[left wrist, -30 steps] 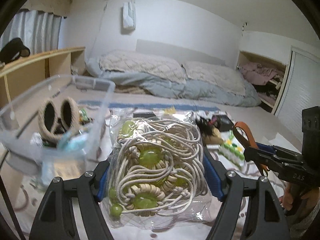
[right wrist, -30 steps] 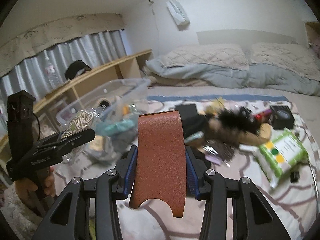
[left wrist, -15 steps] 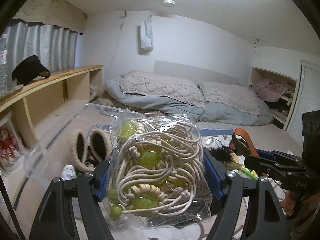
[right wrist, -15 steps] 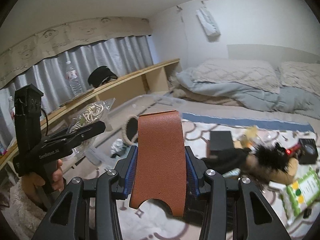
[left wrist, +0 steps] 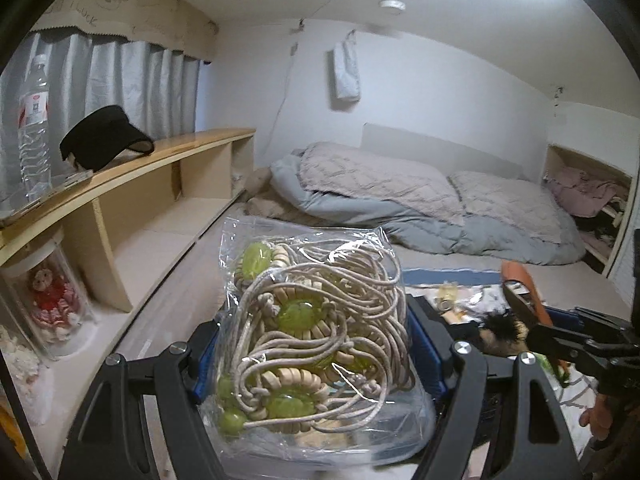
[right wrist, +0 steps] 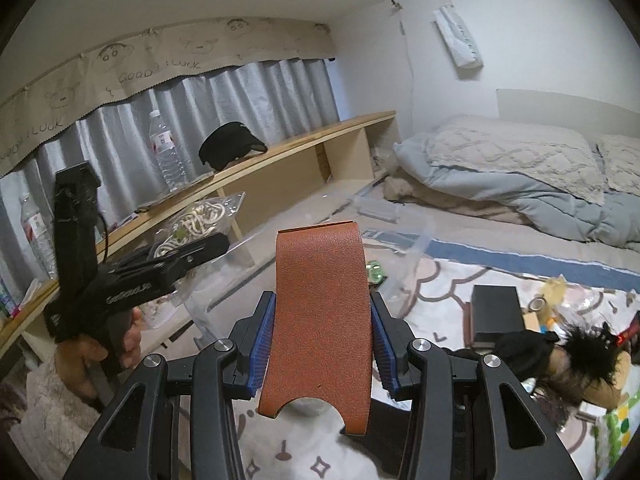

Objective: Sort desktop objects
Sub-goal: 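Carry the cord bag in the left gripper and leather strip in the right toward the box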

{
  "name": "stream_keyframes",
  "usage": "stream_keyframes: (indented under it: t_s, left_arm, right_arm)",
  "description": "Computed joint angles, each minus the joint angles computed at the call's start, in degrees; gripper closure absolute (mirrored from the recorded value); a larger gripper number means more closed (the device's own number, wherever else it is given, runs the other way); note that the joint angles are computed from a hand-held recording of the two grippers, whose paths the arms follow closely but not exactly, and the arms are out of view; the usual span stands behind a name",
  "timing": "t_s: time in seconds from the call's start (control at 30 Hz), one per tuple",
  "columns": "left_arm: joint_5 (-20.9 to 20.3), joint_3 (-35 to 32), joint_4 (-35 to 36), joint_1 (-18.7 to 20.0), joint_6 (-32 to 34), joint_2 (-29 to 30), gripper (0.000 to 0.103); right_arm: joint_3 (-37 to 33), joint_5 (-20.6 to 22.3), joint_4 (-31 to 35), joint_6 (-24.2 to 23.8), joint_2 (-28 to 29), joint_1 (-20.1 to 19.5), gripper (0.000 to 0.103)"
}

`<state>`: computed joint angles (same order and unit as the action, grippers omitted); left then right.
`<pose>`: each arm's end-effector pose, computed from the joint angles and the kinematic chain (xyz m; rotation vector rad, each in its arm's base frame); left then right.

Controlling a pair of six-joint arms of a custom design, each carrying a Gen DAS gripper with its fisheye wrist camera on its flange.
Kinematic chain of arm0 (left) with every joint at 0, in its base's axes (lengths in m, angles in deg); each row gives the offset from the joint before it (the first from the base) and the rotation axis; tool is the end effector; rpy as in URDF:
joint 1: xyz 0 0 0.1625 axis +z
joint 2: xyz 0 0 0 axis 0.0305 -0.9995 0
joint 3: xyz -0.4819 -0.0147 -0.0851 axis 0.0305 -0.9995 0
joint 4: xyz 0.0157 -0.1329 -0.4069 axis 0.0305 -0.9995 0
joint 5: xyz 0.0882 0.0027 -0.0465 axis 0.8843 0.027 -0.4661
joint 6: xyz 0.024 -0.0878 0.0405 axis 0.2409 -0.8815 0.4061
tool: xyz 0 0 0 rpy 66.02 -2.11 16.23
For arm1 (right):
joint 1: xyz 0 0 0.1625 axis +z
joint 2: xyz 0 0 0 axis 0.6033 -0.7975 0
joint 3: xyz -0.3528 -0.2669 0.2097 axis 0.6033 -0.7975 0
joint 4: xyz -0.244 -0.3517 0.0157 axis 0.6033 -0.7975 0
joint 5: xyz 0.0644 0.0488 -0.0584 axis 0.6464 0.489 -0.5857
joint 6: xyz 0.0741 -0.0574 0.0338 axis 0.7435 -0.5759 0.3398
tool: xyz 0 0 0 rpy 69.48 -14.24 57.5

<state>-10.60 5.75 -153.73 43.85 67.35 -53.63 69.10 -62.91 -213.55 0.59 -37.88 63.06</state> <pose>-0.3803 -0.6911 0.2545 0.5719 2.1795 -1.2812 0.2616 -0.6809 0.3856 1.1377 -2.6356 0.9817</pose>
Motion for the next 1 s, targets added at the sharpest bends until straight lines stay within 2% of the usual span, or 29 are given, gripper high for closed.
stream_keyframes:
  t_s: [0.23, 0.47, 0.77, 1.0]
  left_arm:
    - [2.30, -1.67, 12.85, 2.54, -5.92, -1.16, 0.026]
    - [2.19, -4.07, 22.62, 4.33, -8.87, -0.57, 0.026]
    - [3.74, -7.74, 30.43, 5.74, -9.08, 1.47, 0.026]
    - [5.84, -9.15, 32.49, 6.28, -8.23, 2.71, 0.025]
  right_arm:
    - [-1.25, -0.53, 1.61, 1.90, 2.21, 0.77, 0.058]
    - [-1.53, -1.88, 2.07, 2.08, 3.15, 1.40, 0.058]
    - [-1.65, -2.70, 2.64, 2.14, 3.64, 1.48, 0.058]
    - [-1.58, -2.84, 3.02, 2.39, 3.83, 1.19, 0.058]
